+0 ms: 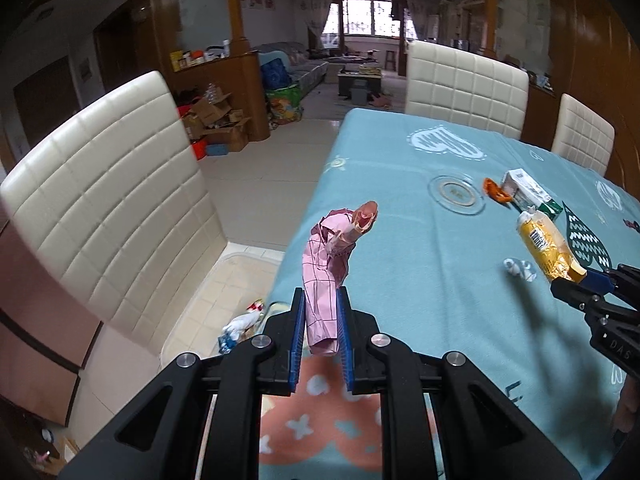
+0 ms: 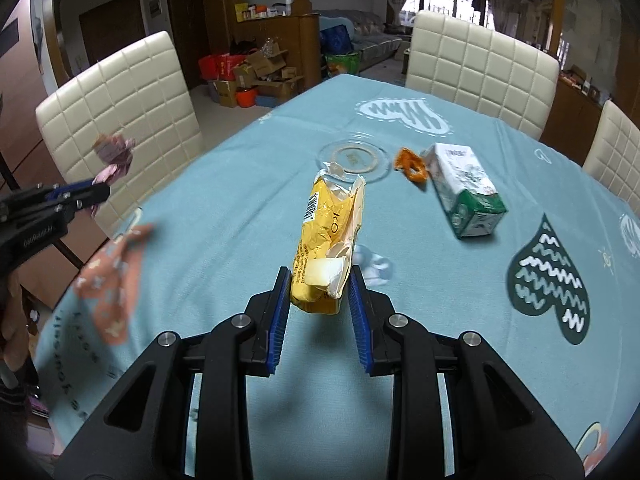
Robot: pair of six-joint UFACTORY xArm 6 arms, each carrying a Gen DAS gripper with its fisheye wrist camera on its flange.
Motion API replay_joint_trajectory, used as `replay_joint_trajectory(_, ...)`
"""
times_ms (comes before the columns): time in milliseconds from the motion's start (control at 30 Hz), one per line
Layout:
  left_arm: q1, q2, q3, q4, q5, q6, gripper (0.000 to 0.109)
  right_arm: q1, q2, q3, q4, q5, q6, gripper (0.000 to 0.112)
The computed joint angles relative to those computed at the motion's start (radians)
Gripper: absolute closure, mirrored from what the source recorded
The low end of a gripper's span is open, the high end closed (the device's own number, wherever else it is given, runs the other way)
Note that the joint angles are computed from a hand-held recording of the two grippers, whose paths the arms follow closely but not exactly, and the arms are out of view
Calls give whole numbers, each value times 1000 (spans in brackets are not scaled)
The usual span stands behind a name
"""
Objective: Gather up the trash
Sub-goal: 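Carry the pink wrapper and yellow bag to the bin and open both grippers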
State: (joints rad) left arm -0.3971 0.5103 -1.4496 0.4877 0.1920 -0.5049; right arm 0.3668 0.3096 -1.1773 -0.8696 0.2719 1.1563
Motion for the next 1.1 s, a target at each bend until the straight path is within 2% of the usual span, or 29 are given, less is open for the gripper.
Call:
replay_joint_trajectory(167, 28, -18, 42, 127, -18, -131, 93, 68, 93, -120, 91, 44, -116, 82)
replay_joint_trajectory(267, 28, -16, 40, 149, 13, -197, 93, 98, 158, -203, 115, 65, -164, 82)
replay_joint_trajectory(433, 45, -26, 38, 389, 21, -435, 93, 129, 269, -350, 239, 89, -316, 82)
replay_joint_trajectory(500, 59, -30, 37, 431, 27, -477, 93, 138, 313, -420, 282, 87, -368, 82)
replay_joint_trajectory(600, 91, -25, 27, 417, 28, -478, 93, 150, 369, -509, 336, 90, -429, 82)
replay_joint_trajectory(733, 130, -1, 5, 354, 19, -428, 93, 173, 468, -677, 405, 146, -523, 82)
replay_joint_trajectory(867, 160, 25, -22, 354, 11, -419, 93, 186, 561, -830, 463, 189, -593, 82)
replay_joint_trajectory(1000, 173, 72, -66, 224, 16, -302, 91, 192, 649, -976, 520, 245, -660, 82)
replay_joint_trajectory(1100, 179, 98, -96, 175, 24, -266, 90, 194, 696, -1050, 550, 270, -691, 82)
